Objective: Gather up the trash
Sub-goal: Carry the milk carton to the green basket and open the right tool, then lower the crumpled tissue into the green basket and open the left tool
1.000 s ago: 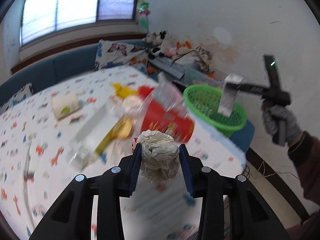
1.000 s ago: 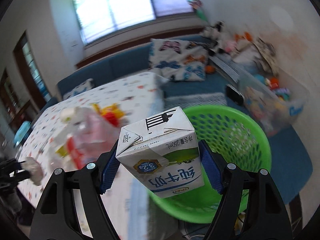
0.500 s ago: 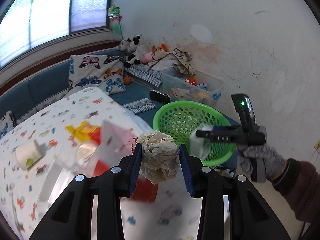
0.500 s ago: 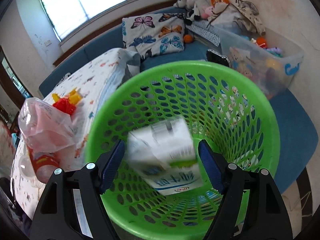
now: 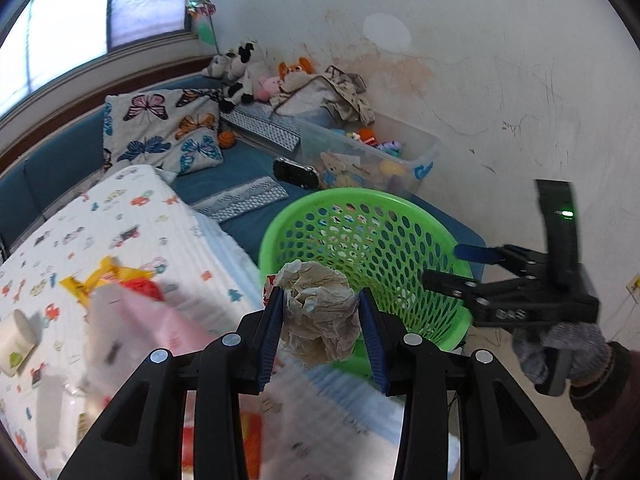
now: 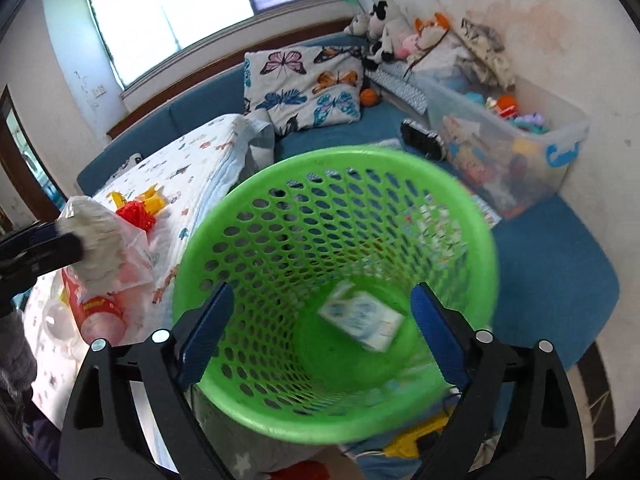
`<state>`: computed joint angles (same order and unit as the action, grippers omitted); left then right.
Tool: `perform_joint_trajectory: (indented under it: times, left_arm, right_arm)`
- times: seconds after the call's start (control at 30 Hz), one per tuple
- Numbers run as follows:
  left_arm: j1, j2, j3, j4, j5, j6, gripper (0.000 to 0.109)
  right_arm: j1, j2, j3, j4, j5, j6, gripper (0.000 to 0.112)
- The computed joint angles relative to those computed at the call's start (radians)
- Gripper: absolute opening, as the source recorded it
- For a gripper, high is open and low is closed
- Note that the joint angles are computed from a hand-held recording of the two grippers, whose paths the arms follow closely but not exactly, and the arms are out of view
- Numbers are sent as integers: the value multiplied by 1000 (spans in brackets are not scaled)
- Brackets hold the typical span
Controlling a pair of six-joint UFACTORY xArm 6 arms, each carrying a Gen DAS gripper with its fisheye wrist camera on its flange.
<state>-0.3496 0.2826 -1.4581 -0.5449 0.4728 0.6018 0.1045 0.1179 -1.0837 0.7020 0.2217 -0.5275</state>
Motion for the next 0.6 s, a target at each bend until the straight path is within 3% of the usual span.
perform_joint_trajectory:
  times: [0.3, 0.6]
  left_arm:
    - [-36, 89, -98, 48, 58, -56, 40]
    - [-44, 48, -42, 5, 28, -13, 55]
  right_arm:
    - [2, -98, 104, 29, -55, -15, 92]
    - [14, -148, 145, 79, -57, -53, 94]
